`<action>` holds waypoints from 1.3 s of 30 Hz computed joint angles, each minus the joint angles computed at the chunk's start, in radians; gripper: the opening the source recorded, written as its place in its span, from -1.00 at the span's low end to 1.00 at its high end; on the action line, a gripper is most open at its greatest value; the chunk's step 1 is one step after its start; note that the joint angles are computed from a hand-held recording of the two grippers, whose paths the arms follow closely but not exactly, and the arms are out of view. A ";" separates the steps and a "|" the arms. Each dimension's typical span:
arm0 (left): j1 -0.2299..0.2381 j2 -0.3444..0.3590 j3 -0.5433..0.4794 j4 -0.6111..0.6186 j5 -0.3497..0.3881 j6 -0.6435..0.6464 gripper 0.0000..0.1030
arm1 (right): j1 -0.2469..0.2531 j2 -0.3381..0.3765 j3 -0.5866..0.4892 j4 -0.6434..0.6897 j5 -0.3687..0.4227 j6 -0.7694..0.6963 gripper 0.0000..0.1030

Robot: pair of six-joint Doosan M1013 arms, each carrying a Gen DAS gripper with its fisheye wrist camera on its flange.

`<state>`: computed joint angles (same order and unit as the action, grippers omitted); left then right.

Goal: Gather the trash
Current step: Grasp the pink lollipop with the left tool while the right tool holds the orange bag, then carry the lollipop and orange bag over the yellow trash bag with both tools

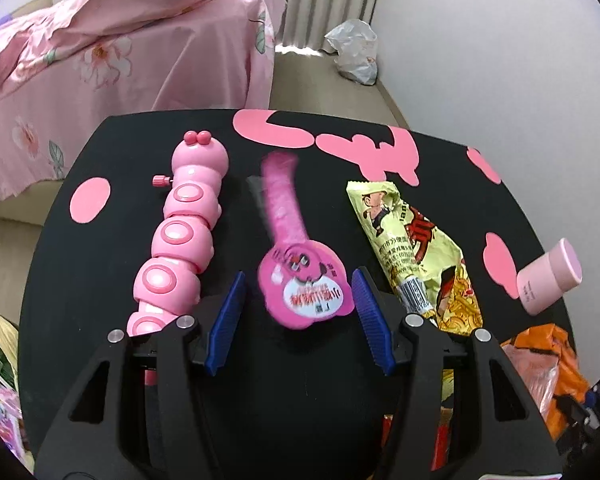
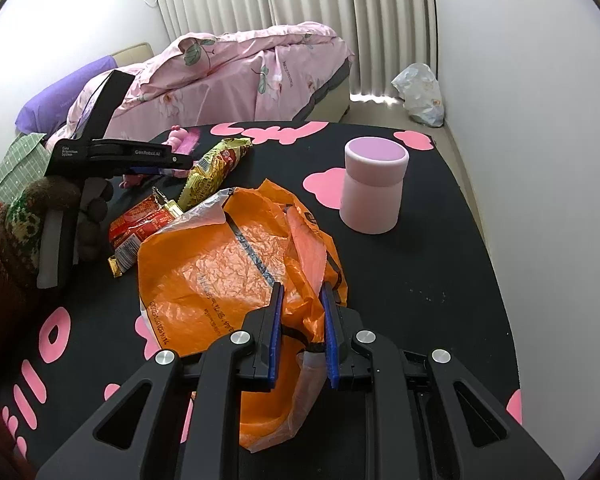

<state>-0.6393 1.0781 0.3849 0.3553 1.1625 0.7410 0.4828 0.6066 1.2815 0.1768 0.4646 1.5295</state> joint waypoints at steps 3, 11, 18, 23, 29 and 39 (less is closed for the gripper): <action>0.002 -0.036 0.071 -0.008 -0.042 0.003 -0.58 | 0.000 0.000 0.000 0.000 0.000 -0.001 -0.65; -0.007 -0.168 0.320 0.013 -0.206 -0.040 -0.76 | 0.000 0.000 0.000 -0.012 0.000 0.006 -0.65; -0.028 -0.303 0.544 -0.040 -0.324 -0.054 -0.75 | 0.003 0.001 0.001 -0.037 0.001 0.021 -0.65; -0.041 -0.363 0.652 -0.009 -0.403 -0.086 -0.21 | 0.006 0.001 -0.002 -0.058 0.006 0.030 -0.64; -0.046 -0.354 0.640 0.092 -0.350 -0.142 -0.11 | 0.008 0.001 -0.004 -0.058 0.010 0.028 -0.64; -0.035 -0.257 0.468 0.065 -0.196 0.060 0.05 | 0.008 0.007 -0.013 -0.056 0.025 0.024 -0.64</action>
<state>-0.6739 0.8209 0.8531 0.4202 0.9665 0.8015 0.4913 0.6138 1.2681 0.1204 0.4895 1.5537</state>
